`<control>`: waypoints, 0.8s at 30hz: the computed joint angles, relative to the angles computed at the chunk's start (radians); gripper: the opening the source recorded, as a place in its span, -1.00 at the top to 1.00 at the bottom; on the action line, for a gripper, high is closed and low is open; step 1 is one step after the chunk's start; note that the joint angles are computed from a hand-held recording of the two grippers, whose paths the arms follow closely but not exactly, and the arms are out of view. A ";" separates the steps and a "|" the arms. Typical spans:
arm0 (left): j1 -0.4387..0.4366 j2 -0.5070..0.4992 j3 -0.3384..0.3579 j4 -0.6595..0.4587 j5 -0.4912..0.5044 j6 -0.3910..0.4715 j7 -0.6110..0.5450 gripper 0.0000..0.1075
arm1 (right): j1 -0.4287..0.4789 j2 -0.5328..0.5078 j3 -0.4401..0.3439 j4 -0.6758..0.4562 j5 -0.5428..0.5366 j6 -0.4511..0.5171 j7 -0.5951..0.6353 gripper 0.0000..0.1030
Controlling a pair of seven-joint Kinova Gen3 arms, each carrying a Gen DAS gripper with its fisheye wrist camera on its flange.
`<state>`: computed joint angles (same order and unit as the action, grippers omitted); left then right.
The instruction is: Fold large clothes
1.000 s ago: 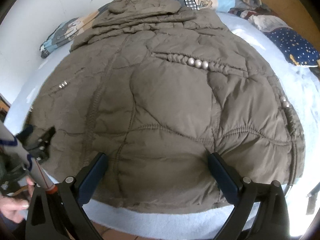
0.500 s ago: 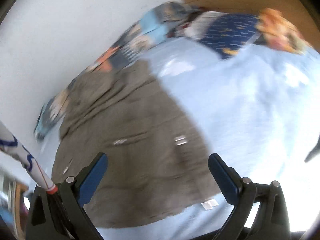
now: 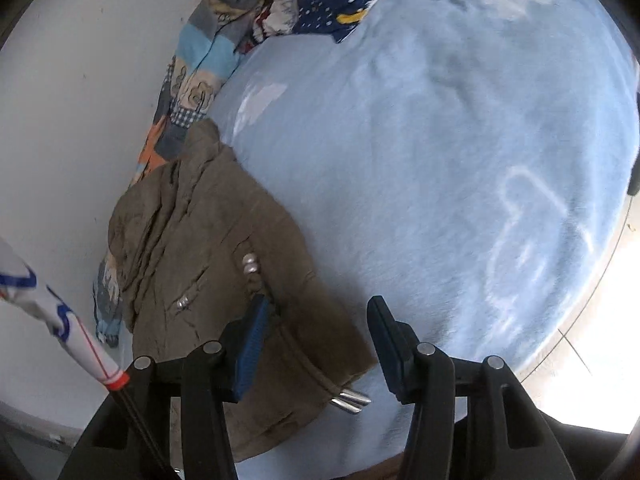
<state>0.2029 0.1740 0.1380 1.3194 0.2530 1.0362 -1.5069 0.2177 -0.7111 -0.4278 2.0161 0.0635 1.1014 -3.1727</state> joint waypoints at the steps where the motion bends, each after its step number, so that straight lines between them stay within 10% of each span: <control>1: -0.014 0.012 -0.010 -0.008 0.008 0.017 0.015 -0.78 | -0.001 0.003 -0.003 0.001 -0.004 -0.003 -0.001 -0.10; 10: -0.127 0.092 -0.007 0.017 0.194 0.108 0.028 -0.72 | -0.003 -0.003 0.008 0.056 -0.032 -0.073 -0.030 -0.12; 24: -0.048 0.066 0.020 0.077 0.180 0.033 -0.059 -0.72 | -0.104 0.051 0.046 0.094 -0.044 -0.257 0.054 -0.45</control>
<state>0.1546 0.2404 0.1582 1.3964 0.4325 1.0690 -1.5658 0.1133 -0.6598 -0.3815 2.1098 0.0195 0.8446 -3.1188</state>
